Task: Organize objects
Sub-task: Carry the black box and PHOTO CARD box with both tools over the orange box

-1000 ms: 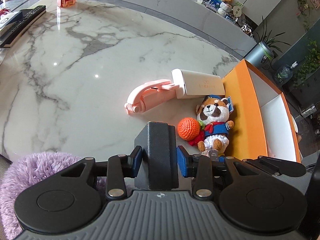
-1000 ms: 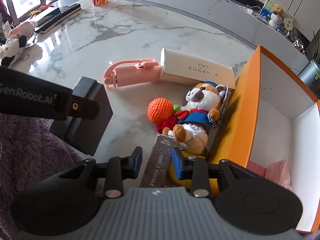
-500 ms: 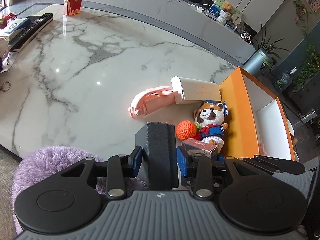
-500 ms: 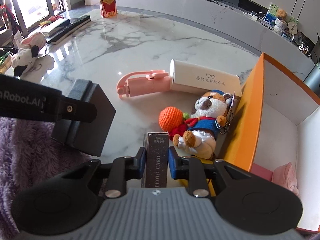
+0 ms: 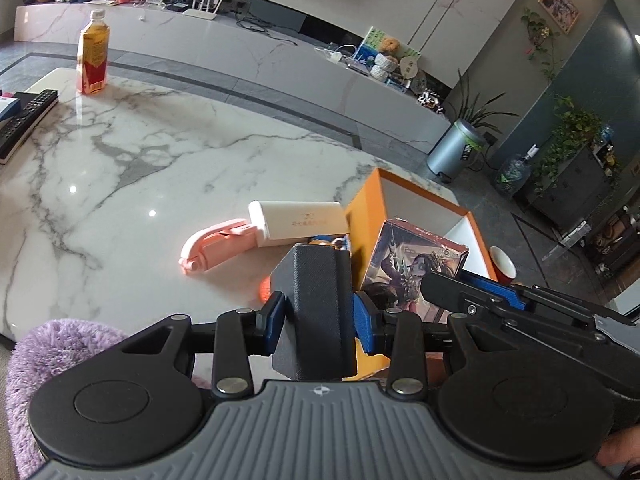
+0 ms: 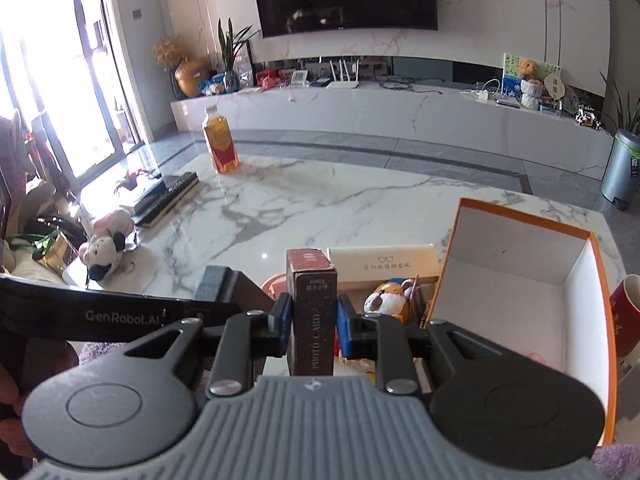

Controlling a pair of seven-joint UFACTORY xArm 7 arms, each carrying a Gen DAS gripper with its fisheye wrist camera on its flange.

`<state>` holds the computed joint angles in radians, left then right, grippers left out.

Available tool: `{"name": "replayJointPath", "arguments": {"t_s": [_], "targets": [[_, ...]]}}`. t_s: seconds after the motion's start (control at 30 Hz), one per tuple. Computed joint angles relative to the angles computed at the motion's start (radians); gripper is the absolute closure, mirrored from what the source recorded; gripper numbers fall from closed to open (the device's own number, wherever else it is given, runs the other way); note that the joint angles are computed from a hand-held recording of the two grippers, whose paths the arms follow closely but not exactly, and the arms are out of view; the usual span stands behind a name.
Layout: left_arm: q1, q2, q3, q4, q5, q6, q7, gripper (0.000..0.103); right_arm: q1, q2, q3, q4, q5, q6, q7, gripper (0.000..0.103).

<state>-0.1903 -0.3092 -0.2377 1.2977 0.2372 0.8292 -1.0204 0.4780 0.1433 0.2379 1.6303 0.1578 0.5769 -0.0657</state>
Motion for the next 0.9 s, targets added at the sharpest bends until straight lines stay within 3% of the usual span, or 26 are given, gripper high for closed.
{"name": "replayJointPath", "arguments": {"t_s": [0.2,0.4,0.6,0.73,0.9], "targets": [[-0.041,0.073,-0.005,0.078,-0.024,-0.071,0.042,0.060,-0.047,-0.081,-0.034,-0.096,0.012,-0.080,0.047,0.078],[-0.094,0.193,0.017,0.181,-0.095,-0.126,0.111,0.060,-0.107,-0.120,-0.062,-0.142,0.079,-0.072,0.050,0.078],[-0.135,0.317,0.041,0.296,-0.130,-0.120,0.155,0.060,-0.154,-0.134,-0.085,-0.181,0.158,-0.077,0.031,0.078],[-0.164,0.417,0.058,0.393,-0.155,-0.071,0.178,0.060,-0.182,-0.118,-0.095,-0.187,0.270,-0.060,-0.009,0.078],[-0.239,0.573,0.093,0.605,-0.047,0.155,0.171,0.060,-0.208,-0.058,-0.088,-0.153,0.355,-0.014,-0.050,0.078]]}}
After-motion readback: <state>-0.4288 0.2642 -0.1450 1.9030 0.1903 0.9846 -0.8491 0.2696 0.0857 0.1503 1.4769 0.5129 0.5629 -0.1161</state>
